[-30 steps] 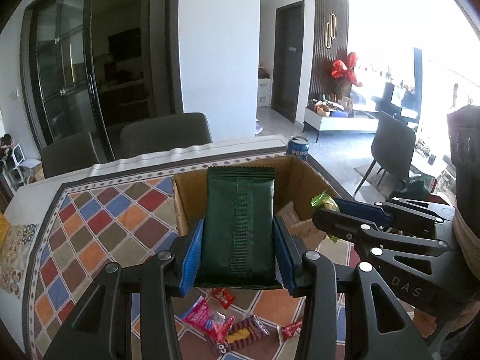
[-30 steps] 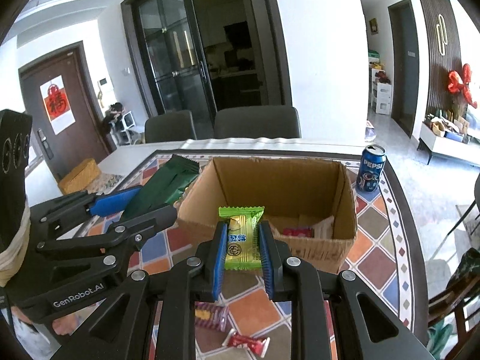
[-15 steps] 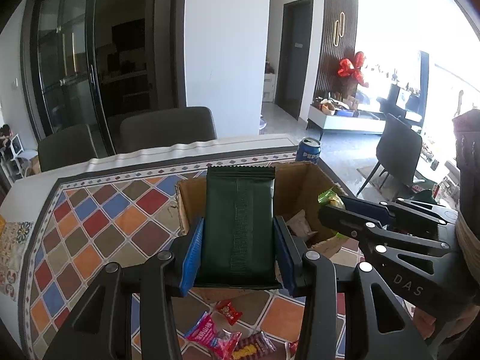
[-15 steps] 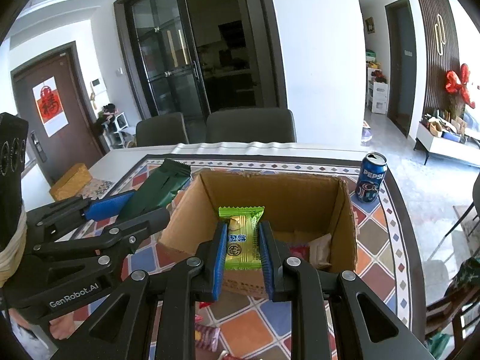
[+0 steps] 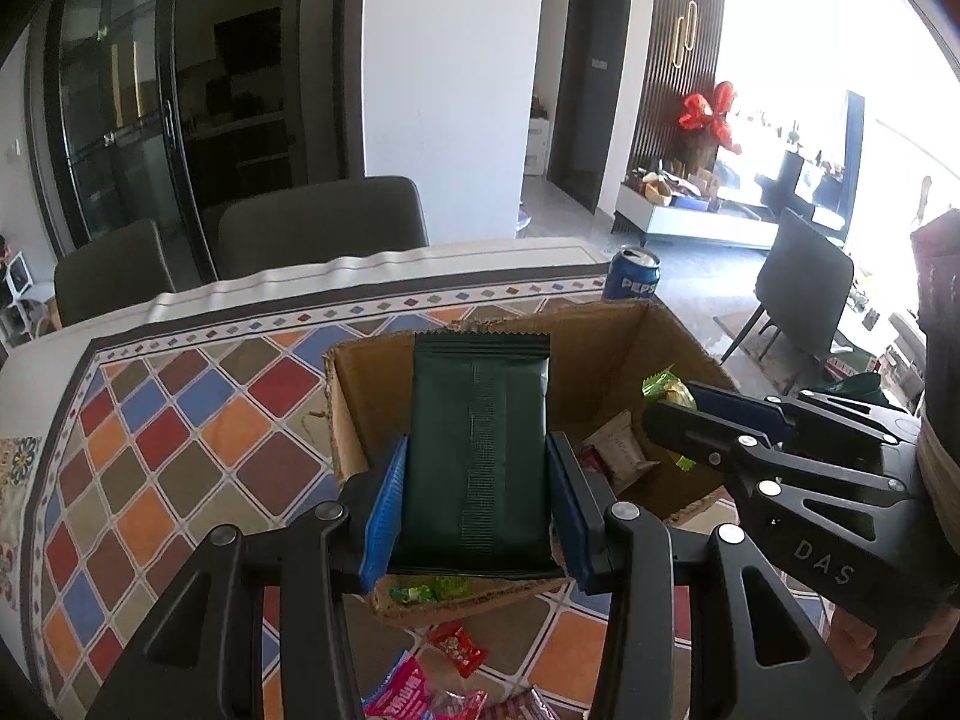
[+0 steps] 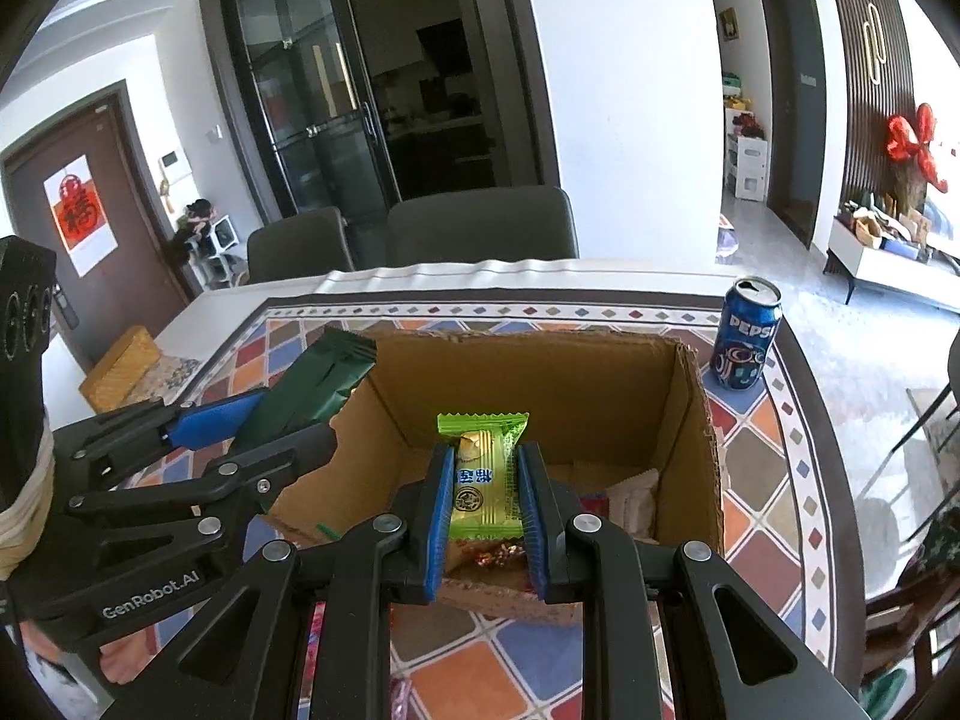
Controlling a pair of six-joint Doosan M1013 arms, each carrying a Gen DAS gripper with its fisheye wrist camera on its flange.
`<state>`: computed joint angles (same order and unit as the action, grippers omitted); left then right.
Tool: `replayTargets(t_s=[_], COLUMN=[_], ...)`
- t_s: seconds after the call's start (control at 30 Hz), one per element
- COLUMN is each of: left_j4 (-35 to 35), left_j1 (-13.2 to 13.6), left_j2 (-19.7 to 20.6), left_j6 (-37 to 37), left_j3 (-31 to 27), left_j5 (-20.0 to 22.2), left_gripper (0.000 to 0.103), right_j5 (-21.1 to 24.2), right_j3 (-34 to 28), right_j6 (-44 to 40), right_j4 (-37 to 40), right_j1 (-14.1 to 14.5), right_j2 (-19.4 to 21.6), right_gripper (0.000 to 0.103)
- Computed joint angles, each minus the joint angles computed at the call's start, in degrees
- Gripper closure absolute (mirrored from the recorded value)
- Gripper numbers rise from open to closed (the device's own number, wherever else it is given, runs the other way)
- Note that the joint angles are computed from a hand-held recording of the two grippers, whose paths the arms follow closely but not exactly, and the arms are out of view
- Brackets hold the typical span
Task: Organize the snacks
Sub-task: 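Lower both tools into the box and open them to release the items, then withdraw both tools from the box toward the last snacks on the cloth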
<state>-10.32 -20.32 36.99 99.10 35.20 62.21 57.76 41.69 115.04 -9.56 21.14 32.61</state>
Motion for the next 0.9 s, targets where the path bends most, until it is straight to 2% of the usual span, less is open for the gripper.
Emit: replayTargets(t_s=[0.17,0.23,0.27,0.3,0.37,0.9], left_j4=[0.44,1.28,1.83,2.67,3.19,7.43], left_j1=[-0.10,-0.30,-0.36,-0.49,-0.48,-0.05], left_j2=[1.00,0.86,0.82,0.45,0.00,-7.03], left_j6=[-0.53,-0.72,-0.91,-1.26,-1.45,-5.84], left_j3=[-1.33,-1.14,-1.06,-0.48,0.27,10.74], left_j5=[1.28,0.95,0.71,-0.03,-0.81,-7.27], left_gripper=[0.058,0.051,0.042,0.040,0.040,0.034], right_j5=[0.31,0.58,0.86,1.19,1.85,2.06], right_j3=[-0.13,-0.21,-0.41,-0.64,-0.78,1.94], right_j6=[1.14,1.74,1.91,2.25,3.79,6.93], right_j4=[-0.71,-1.24,-1.55,-2.00,-3.72,-9.96], right_j1=[-0.12,-0.11,-0.04,0.07,0.38,2.71], right_j2=[0.39,0.48,0.58,0.70,0.71,-1.78], right_gripper=[0.080,0.080,0.076,0.064,0.054,0.052])
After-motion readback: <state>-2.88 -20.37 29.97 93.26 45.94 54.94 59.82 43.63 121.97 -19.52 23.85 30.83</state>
